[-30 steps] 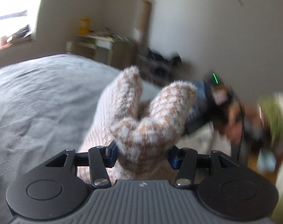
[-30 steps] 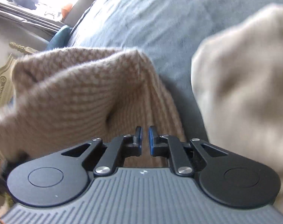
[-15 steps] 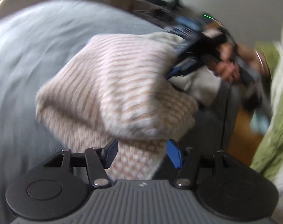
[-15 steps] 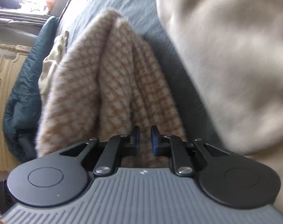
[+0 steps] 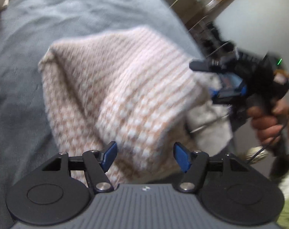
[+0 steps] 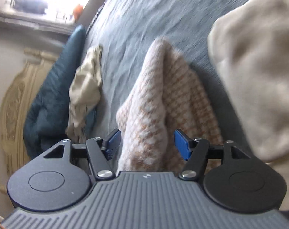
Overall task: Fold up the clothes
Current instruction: 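Fold the held cardigan end over the strip with the left gripper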
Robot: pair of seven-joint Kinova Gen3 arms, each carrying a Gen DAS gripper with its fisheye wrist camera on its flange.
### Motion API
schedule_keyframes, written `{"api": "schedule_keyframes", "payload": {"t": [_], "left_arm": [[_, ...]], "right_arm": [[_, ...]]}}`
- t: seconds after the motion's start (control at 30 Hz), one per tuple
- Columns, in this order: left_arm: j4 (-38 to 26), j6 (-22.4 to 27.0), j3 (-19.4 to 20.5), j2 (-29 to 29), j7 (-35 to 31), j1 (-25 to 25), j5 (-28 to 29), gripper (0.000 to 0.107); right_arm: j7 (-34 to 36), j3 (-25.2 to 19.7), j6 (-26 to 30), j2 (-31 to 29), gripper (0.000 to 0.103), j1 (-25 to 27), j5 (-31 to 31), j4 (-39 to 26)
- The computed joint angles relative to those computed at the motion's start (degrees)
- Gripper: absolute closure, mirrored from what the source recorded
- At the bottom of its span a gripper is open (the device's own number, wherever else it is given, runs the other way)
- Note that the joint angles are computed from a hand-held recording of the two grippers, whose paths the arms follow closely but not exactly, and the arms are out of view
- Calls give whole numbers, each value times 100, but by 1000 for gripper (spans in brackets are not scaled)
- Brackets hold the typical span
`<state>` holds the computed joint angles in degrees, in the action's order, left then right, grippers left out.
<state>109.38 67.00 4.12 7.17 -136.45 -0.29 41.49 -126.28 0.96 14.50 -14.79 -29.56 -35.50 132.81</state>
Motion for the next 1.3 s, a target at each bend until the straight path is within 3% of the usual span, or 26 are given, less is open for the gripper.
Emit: {"api": "schedule_keyframes", "payload": {"t": [0.07, 0.17, 0.23, 0.33, 0.43, 0.5, 0.57, 0.73, 0.83, 0.9, 1.07, 1.2, 1.3], "left_arm": [[54, -82, -6, 14, 458, 180, -207, 45], [234, -83, -22, 13, 1002, 111, -89, 49], [482, -315, -2, -51, 1214, 43, 161, 53], [931, -954, 9, -229, 1389, 221, 419, 60], [1297, -1265, -18, -226, 1454, 201, 907, 62], [1469, -1341, -51, -224, 1295, 144, 1138, 62], [1608, -1309, -97, -204, 1127, 67, 1287, 63], [1739, -1290, -122, -85, 803, -45, 1395, 65], [1773, -1195, -144, -19, 616, -126, 1447, 65], [1645, -965, -175, -12, 649, -186, 1157, 64], [1212, 113, -426, -109, 896, -722, 356, 58], [846, 430, -568, -273, 1033, -851, 101, 57], [800, 459, -489, -475, 1231, -748, 305, 55]], "right_arm": [[-93, -17, 466, 65, 48, -117, 333, -210], [-369, -666, 1165, 361, 76, 387, 909, -739], [-236, -851, 1407, 356, 80, 630, 907, -897], [-172, -345, 1226, 235, 84, 203, 301, -750], [-362, 317, 847, 80, 87, -578, -398, -575], [-328, 405, 716, -175, 88, -760, -864, -381], [-505, 69, 586, -369, 88, -539, -1183, -153], [-1528, -1252, -156, -549, 89, 6, -1788, 525], [-1937, -1573, -853, -549, 89, -283, -2234, 854], [-1977, -1694, -1036, -456, 89, -360, -2075, 880], [-2287, -1313, -1258, -281, 88, -1149, -1902, 1049], [-2487, -1540, -1082, -169, 88, -858, -1322, 888], [-2659, -2024, -713, -82, 87, -152, -623, 592]]}}
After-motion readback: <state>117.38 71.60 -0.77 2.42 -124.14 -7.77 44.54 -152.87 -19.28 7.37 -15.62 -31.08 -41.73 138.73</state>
